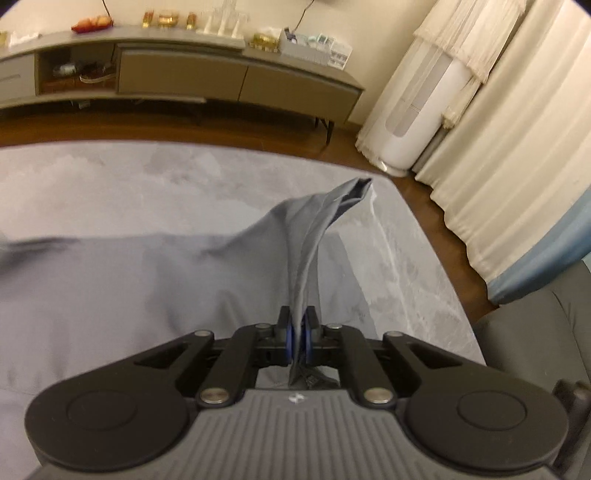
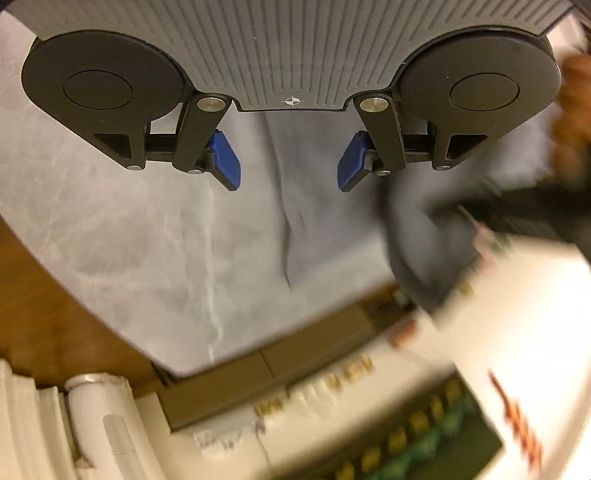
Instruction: Fold clothes
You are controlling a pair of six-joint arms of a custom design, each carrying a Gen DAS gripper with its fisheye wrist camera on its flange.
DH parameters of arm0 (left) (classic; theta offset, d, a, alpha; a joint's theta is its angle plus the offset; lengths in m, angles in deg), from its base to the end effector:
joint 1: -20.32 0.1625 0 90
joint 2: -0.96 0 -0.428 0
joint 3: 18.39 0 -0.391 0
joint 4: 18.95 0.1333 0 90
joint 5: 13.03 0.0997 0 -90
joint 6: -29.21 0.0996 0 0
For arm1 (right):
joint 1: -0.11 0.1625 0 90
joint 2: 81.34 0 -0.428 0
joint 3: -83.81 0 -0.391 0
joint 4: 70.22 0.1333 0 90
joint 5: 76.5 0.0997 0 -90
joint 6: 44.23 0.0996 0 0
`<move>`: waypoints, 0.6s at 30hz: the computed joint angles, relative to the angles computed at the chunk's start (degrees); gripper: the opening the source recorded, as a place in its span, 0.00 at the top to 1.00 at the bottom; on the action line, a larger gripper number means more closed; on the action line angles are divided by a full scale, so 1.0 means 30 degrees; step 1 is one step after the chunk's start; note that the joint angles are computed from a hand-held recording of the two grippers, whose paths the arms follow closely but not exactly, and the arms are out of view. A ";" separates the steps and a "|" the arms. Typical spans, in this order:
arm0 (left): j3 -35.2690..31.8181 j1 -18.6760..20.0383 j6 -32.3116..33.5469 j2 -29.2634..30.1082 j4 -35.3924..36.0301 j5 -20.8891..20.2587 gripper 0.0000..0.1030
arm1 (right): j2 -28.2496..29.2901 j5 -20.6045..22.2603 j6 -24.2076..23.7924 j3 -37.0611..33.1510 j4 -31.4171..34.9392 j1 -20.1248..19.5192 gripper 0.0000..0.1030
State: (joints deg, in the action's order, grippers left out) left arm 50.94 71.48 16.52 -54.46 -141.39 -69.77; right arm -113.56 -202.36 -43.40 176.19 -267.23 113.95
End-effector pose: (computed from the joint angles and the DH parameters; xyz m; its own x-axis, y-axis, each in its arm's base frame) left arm -0.3199 -0.6969 0.3736 -0.8727 0.2169 -0.4375 0.4130 0.8059 -0.4243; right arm 0.3449 -0.5951 0.0691 -0.9180 0.0724 0.3900 -0.2632 0.6246 -0.7353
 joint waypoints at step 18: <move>-0.3231 -0.0918 -0.0826 0.4047 0.2912 0.0010 0.66 | -0.1912 -0.3469 0.2061 0.1386 0.5134 0.1337 0.88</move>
State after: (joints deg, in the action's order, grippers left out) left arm 41.25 68.73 14.04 -42.32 -132.65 -69.74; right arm -119.29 -212.77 -37.22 180.35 -251.83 117.96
